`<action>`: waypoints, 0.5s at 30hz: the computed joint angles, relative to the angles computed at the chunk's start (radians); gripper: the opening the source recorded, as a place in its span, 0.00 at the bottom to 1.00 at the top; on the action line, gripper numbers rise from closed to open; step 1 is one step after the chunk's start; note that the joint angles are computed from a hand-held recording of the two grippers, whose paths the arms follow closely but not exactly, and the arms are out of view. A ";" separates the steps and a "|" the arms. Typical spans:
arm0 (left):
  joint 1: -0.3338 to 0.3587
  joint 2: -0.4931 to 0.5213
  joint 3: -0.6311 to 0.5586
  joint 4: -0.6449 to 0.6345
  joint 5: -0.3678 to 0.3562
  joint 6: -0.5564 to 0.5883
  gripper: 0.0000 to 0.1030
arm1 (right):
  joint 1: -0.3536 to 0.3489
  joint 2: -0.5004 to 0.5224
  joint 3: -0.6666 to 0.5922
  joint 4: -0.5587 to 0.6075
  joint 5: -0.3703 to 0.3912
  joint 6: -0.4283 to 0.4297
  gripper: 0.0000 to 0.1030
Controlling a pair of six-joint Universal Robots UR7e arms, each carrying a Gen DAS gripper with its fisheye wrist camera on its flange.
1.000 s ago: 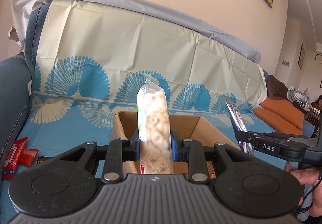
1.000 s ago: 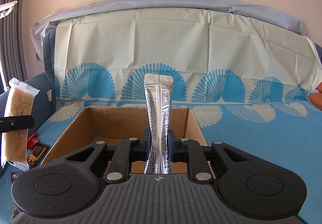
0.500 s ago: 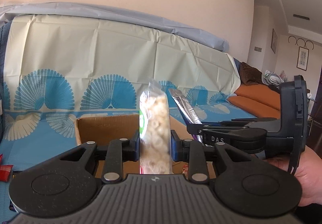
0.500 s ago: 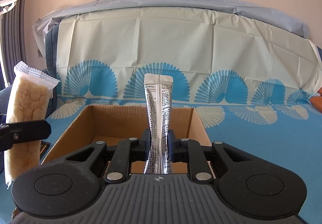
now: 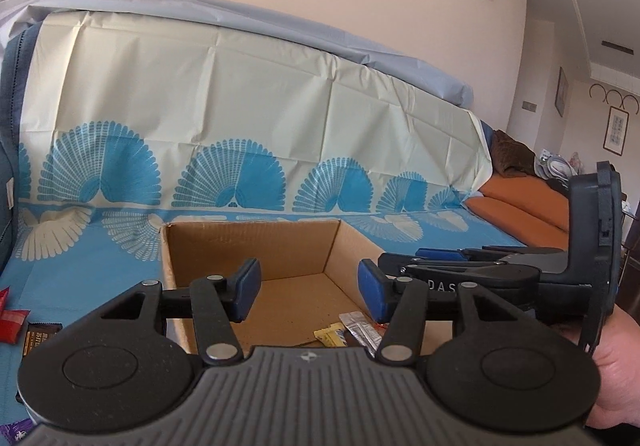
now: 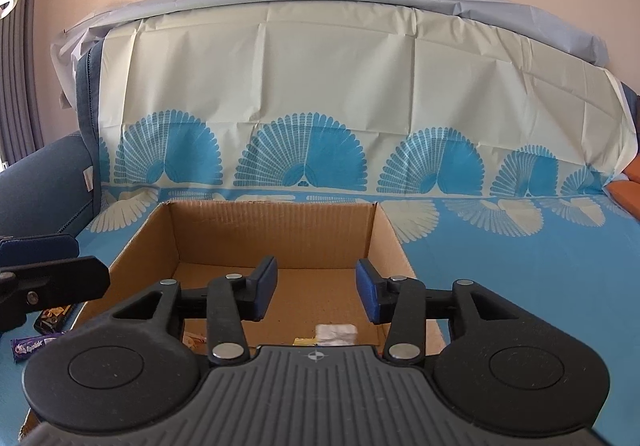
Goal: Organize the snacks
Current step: 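Move both open tools from the box back to the snack pile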
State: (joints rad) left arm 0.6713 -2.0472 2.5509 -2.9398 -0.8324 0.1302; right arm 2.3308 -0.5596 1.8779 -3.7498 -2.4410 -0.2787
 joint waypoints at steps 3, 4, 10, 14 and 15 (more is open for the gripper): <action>0.002 -0.013 -0.002 0.003 0.035 -0.010 0.57 | 0.005 0.008 -0.009 0.007 0.000 0.018 0.44; -0.007 -0.023 0.001 0.012 0.061 -0.016 0.57 | 0.007 0.010 -0.013 0.014 0.001 0.029 0.44; -0.073 -0.116 0.010 0.131 0.249 -0.025 0.57 | 0.031 0.048 -0.060 0.021 0.007 0.088 0.44; -0.053 -0.175 -0.037 0.242 0.296 0.030 0.57 | 0.056 0.082 -0.099 0.043 0.035 0.141 0.44; -0.050 -0.187 -0.043 0.252 0.326 0.070 0.57 | 0.063 0.093 -0.110 0.050 0.047 0.144 0.40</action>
